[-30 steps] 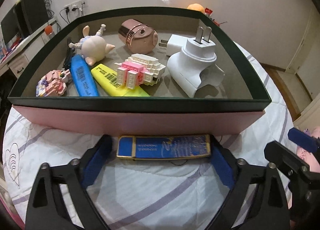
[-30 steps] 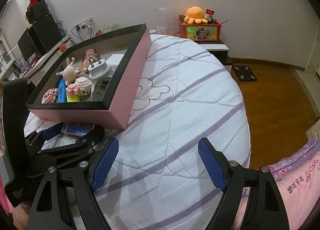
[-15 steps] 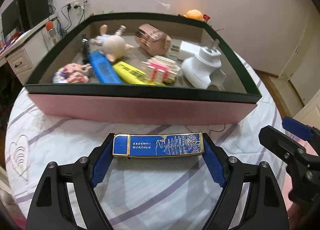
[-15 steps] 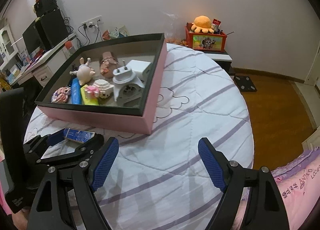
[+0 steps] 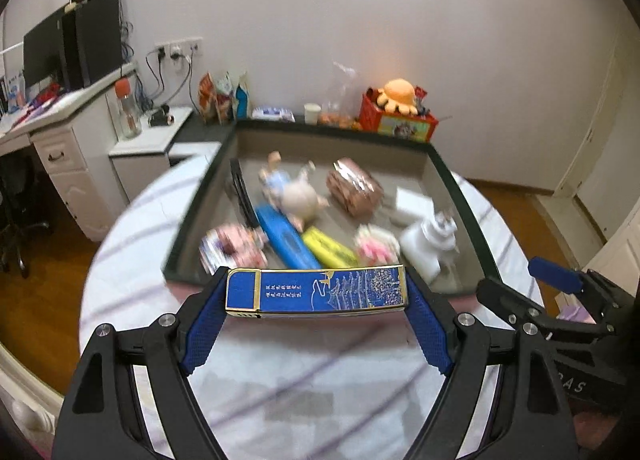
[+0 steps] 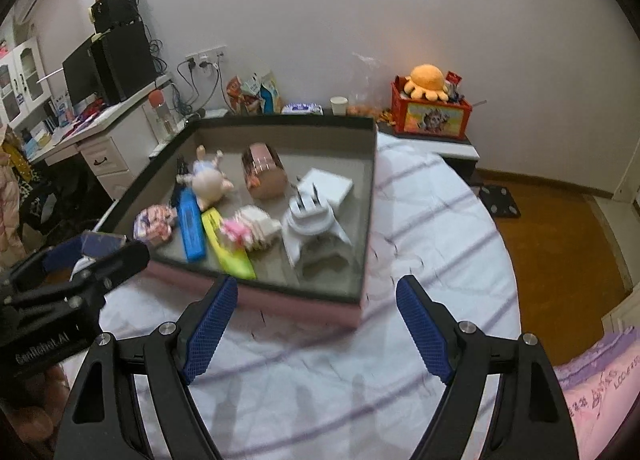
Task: Organize rigid objects
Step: 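Carry the blue box into the pink box and release it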
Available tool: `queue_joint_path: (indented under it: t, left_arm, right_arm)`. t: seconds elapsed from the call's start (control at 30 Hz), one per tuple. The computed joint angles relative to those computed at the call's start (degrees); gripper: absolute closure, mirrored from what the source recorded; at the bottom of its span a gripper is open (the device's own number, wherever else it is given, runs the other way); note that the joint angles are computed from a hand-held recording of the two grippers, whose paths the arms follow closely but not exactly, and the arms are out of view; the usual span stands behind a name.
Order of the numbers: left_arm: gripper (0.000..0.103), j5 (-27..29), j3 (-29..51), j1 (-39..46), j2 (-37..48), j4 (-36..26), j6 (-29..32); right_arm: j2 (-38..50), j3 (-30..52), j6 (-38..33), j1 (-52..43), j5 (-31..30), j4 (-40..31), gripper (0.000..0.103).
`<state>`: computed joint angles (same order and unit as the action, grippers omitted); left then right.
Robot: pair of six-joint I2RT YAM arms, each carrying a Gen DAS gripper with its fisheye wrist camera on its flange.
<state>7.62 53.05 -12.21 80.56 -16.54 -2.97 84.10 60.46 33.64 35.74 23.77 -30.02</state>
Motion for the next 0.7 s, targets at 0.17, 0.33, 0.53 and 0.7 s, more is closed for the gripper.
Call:
queue_joint_path:
  t: [0.17, 0.33, 0.53, 0.7]
  left_arm:
    - [0.02, -0.1, 8.4, 1.3, 9.0, 1.3, 1.5]
    - [0.02, 0.3, 18.0, 1.1, 20.6, -0.9, 2.4]
    - [0.019, -1.0, 25.1, -0.3, 29.2, -5.1, 2.6]
    - [0.015, -1.5, 27.3, -0.2, 31.6, -7.9, 2.3]
  right_arm:
    - [4.1, 4.8, -2.6, -2.4, -0.4, 1.3, 0.02]
    - [8.7, 8.8, -4.8, -5.6, -2.2, 2.7, 0.02]
    - [13.4, 12.0, -6.3, -8.4, -4.7, 3.7, 0.02]
    - [14.6, 12.2, -6.2, -9.2, -5.8, 4.0, 0.02]
